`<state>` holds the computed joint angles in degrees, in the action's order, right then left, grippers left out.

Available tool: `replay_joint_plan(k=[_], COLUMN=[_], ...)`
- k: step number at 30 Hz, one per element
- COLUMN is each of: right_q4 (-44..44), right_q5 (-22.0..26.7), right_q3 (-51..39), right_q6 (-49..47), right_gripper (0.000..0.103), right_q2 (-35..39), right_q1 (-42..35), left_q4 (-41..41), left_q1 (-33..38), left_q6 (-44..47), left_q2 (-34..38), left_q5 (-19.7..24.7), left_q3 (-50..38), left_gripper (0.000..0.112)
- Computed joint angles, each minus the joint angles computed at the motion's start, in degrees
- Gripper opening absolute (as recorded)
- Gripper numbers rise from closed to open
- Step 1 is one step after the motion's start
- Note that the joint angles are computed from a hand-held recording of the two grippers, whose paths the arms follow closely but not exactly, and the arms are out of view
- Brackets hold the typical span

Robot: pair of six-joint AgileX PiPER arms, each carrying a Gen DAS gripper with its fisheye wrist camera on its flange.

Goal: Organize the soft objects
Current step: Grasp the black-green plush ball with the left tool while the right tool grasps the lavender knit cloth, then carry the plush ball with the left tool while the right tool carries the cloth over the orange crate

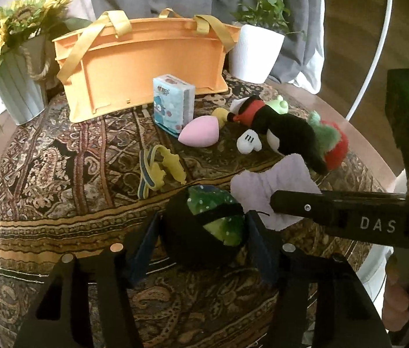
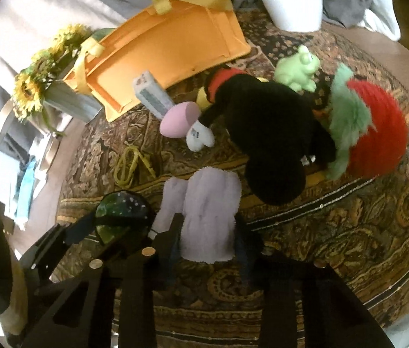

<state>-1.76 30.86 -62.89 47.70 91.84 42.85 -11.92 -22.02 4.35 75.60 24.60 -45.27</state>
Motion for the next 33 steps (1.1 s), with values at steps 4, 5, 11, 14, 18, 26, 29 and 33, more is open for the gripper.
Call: replay_joint_plan(k=[4, 5, 11, 14, 18, 26, 29, 33], right_q4=[-1.98, -2.49, -5.27, -5.64, -6.77, -10.64, -11.62, -12.32], right_q5=[1.35, 1.71, 3.05, 3.37, 3.92, 5.29, 5.42, 5.69], right_q3=[-1.23, -1.7, -4.38, -6.06, -9.22, -17.28, -20.29, -24.82], right_q6=[-0.21, -0.36, -0.68, -1.37, -2.08, -3.61, -4.49, -6.24], right_gripper=[0.029, 0.029, 0.028, 0.028, 0.028, 0.028, 0.028, 0.028], right_q2=[-0.47, -0.51, -1.01, -1.27, -1.35, 0.09, 0.9, 2.43], right_q1=[0.67, 0.84, 1.53, 1.37, 1.18, 0.83, 0.32, -0.78], left_q4=[4.49, 5.74, 14.11, 18.26, 22.08, 28.54, 29.51, 30.95], left_q1=[-0.48, -0.66, -1.22, -1.49, -1.44, -0.51, 0.28, 1.3], left_q6=[-5.34, -6.78, -16.7, -21.17, -25.69, -31.26, -31.69, -32.53], left_q2=[-1.25, -1.63, -4.39, -5.36, -6.62, -6.73, -5.81, -4.05], left_q5=[-0.45, -0.32, 0.87, 2.0, 2.71, 2.68, 2.41, 1.85], left_q3=[0.3, 0.23, -1.45, -3.37, -5.86, -11.54, -13.92, -17.35], left_gripper=[0.059, 0.059, 0.059, 0.059, 0.059, 0.059, 0.059, 0.059])
